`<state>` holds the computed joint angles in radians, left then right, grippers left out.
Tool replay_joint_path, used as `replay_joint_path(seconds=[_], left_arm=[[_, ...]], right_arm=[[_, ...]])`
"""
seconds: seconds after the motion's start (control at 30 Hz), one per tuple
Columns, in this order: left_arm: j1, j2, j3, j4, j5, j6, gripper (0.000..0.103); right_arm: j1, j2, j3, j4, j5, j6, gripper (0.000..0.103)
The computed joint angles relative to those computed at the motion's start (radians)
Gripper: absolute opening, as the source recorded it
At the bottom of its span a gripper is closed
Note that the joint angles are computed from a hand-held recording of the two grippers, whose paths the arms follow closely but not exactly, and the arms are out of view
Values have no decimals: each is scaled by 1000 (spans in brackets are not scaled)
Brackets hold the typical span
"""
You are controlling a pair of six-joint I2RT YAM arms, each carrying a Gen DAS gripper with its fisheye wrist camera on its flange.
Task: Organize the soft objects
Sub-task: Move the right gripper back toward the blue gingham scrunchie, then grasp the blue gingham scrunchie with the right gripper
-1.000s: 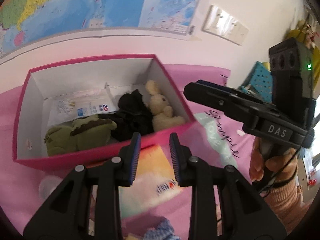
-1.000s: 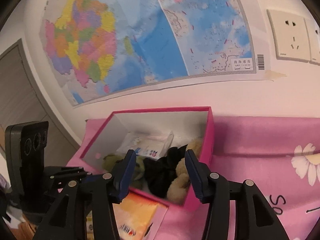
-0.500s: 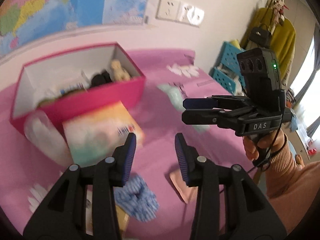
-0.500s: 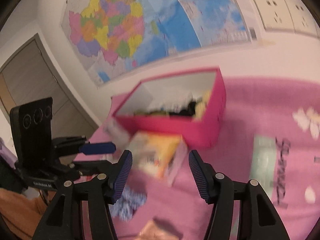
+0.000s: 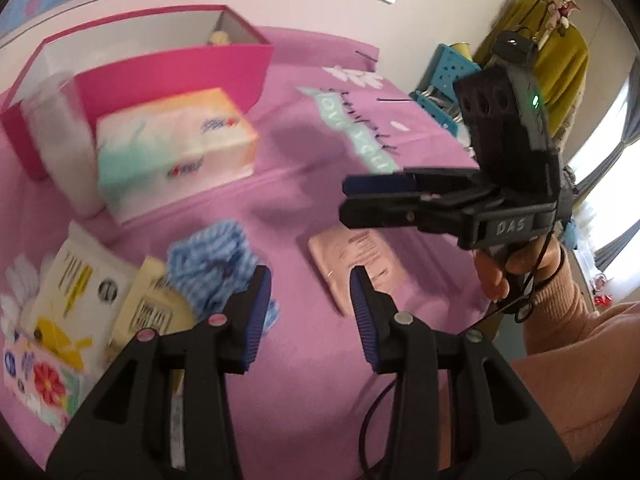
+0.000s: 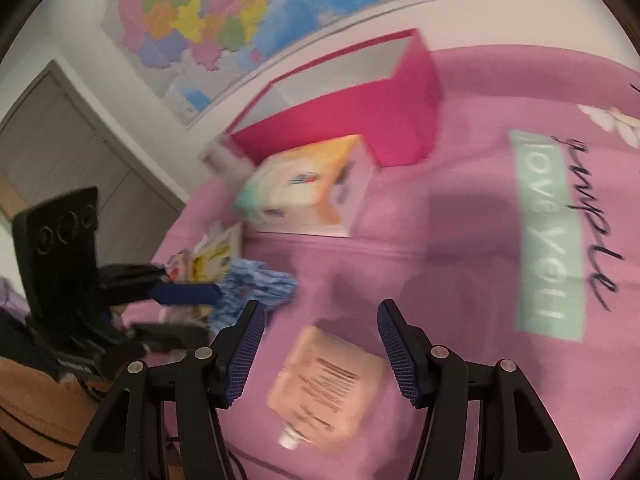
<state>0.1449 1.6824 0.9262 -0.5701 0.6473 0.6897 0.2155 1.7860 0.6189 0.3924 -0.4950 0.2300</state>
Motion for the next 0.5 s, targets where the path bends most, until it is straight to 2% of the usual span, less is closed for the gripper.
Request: replay_joint_path(seconds=[0.13,0.43,0.47,0.5], left_arm=[[44,-12,-30,7,0,5,42],[108,-21,-39,26,-22,2,42],[110,-18,-36,27,-23,0,42],[109,-13,-33,32,-27,-7,42]], right_arm=[[75,56,69,19,2,-2,60],[182,252,321,-95,11,-50,60],[186,266,339,-108,7,-59,57],[189,279,352,-118,1,-64,44]])
